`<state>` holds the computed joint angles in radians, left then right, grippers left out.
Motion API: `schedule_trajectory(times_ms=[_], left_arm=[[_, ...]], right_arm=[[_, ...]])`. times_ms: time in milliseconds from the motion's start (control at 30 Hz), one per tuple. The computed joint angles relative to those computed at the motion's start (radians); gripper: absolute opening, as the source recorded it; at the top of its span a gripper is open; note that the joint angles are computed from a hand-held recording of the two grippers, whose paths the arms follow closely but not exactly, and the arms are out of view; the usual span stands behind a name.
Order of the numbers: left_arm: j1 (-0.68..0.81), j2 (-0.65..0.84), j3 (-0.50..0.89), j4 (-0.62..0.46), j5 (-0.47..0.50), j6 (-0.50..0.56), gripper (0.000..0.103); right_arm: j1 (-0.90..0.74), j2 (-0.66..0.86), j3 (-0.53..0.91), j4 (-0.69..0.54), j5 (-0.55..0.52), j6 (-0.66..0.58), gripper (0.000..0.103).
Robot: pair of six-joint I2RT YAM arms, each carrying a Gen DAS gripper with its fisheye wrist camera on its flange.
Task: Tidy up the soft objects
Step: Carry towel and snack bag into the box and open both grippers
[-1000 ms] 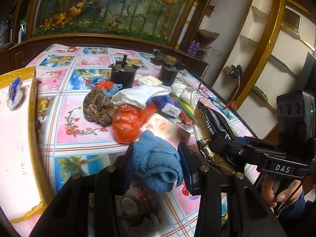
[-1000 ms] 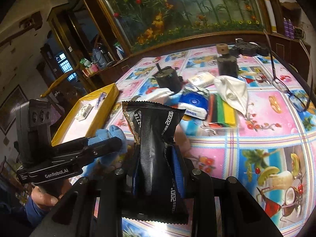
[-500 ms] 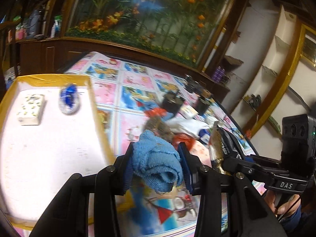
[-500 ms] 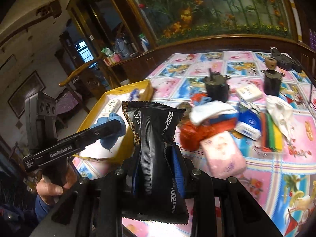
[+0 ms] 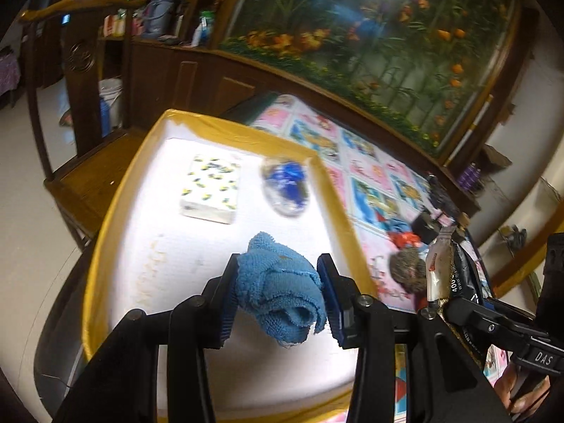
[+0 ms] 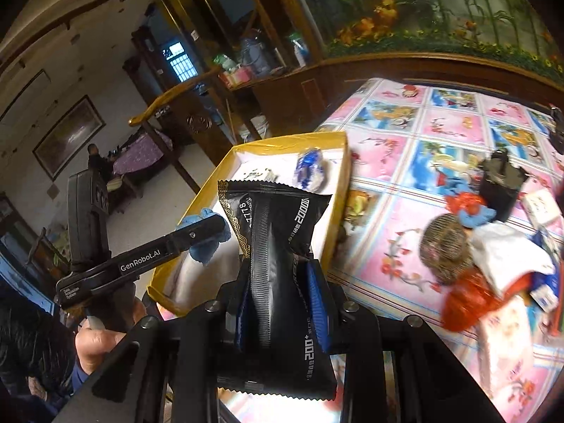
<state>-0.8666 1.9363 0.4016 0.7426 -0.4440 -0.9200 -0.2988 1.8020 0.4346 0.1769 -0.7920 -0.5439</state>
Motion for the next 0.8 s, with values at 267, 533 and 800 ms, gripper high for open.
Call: schedule_trajectory(times_ms=[267, 533, 800], left_arm=[[0.115, 0.027, -0.001, -0.029, 0.089, 0.014, 0.041], [0.181, 0.067, 0.004, -0.003, 0.168, 0.005, 0.041], [0.207, 0.087, -0.015, 0.061, 0.211, 0.015, 0.049]], right_arm=[[0.283, 0.228, 0.186, 0.121, 0.191, 0.304, 0.032], [0.375, 0.346, 0.316, 0.119, 0.277, 0.416, 0.032], [0.428, 0.388, 0.345, 0.172, 0.348, 0.442, 0.034]])
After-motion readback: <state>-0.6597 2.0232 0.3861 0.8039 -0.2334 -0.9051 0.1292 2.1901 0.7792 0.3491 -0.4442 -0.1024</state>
